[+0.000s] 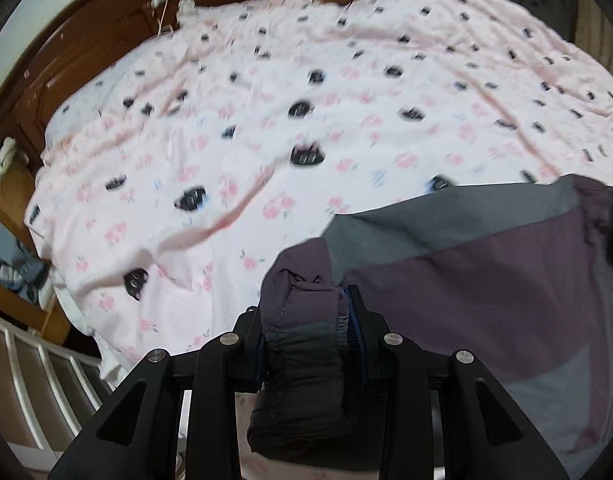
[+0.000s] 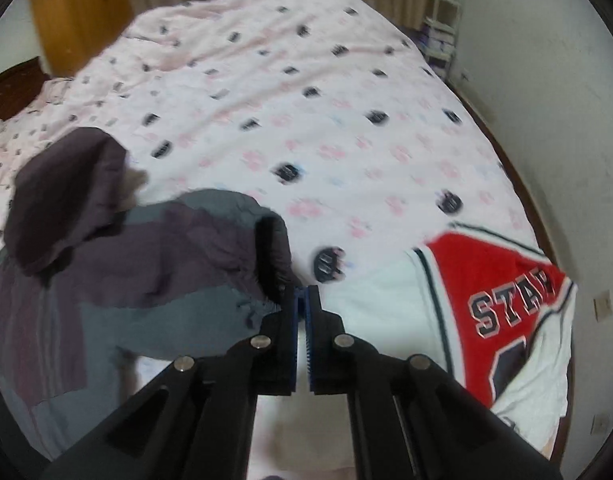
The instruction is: Fold clothes
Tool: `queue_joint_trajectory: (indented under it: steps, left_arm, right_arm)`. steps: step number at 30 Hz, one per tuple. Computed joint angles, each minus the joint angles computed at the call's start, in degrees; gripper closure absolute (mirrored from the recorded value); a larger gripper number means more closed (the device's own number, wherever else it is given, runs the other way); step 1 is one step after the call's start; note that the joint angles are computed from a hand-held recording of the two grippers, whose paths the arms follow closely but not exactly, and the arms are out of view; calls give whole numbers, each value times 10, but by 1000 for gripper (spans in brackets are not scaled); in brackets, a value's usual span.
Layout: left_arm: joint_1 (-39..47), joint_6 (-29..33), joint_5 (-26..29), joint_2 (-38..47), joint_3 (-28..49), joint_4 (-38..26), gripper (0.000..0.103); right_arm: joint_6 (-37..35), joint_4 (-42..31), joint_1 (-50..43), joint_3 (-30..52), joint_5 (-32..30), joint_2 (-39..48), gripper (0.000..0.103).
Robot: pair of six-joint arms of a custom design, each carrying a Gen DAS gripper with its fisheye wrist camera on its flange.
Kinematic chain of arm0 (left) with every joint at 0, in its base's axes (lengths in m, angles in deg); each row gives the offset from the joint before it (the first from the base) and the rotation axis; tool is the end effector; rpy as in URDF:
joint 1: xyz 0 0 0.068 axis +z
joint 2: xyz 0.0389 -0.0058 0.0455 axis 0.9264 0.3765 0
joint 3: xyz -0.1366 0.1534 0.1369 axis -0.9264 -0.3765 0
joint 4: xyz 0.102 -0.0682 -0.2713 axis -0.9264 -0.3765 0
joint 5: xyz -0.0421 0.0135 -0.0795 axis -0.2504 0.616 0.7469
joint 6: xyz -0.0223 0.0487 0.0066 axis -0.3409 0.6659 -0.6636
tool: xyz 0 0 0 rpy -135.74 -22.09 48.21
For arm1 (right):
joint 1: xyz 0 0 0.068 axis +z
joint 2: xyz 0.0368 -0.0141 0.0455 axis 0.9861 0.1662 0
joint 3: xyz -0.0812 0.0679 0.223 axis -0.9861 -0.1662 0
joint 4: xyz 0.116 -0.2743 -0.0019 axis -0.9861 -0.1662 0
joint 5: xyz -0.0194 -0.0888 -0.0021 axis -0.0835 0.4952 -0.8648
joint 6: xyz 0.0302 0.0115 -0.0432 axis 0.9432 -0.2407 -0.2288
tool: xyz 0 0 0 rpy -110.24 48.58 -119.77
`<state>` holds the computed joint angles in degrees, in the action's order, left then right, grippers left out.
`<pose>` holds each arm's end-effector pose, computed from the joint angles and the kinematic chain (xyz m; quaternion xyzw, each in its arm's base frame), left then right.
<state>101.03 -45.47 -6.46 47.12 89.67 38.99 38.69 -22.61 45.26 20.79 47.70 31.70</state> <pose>0.2562 0.1693 0.1256 -0.1904 0.9389 0.1286 0.2562 0.3332 -0.2233 0.1917 0.0281 0.9652 -0.0092 0.2598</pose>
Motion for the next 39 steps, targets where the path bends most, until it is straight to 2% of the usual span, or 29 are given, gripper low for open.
queue_joint_trajectory:
  steps: [2,5,7,8,10,11,12,16,20,22,23,26,29,32,34,36,39]
  left_arm:
    - [-4,-1,-19,23,7,10,69]
    - [-2,-5,-55,25,5,28,58]
    - [-1,-7,-78,25,4,41,41]
    - [6,-11,-86,19,2,46,40]
    - [17,-7,-88,3,-1,48,40]
    - [22,0,-86,-8,-3,47,40]
    - [22,12,-92,-26,-13,52,40]
    - [6,51,-104,-141,-78,57,40]
    - [10,60,8,-311,-144,-43,37]
    - [6,60,57,-409,-183,-113,28]
    - [1,60,77,-465,-203,-155,27]
    - [-21,63,115,-592,-252,-271,27]
    - [-59,57,135,-710,-300,-382,27]
    - [-132,20,99,-757,-332,-416,27]
    - [-170,-5,83,-755,-335,-414,27]
    - [-200,-31,81,-716,-331,-389,27]
    - [-227,-62,87,-642,-329,-348,27]
  right_arm:
    - [-3,14,-1,-7,26,8,99]
    - [-8,44,-1,-30,64,4,98]
    - [-11,63,-1,-46,83,-3,94]
    - [-12,74,-1,-53,92,-7,90]
    - [-15,91,-2,-70,103,-20,62]
    - [-16,99,-2,-80,103,-31,56]
    - [-20,101,-2,-89,95,-46,51]
    - [-50,81,0,-123,34,-111,51]
    - [-103,11,-2,-146,-56,-163,50]
    - [-140,-34,-4,-166,-92,-196,50]
    - [-156,-51,-4,-178,-103,-210,50]
    - [-227,-120,-12,-217,-139,-243,50]
    - [-283,-166,-19,-249,-147,-248,50]
    - [-310,-176,-24,-280,-137,-245,50]
    - [-316,-179,-28,-282,-132,-219,50]
    - [-324,-186,-35,-282,-136,-202,50]
    - [-338,-193,-44,-282,-143,-181,44]
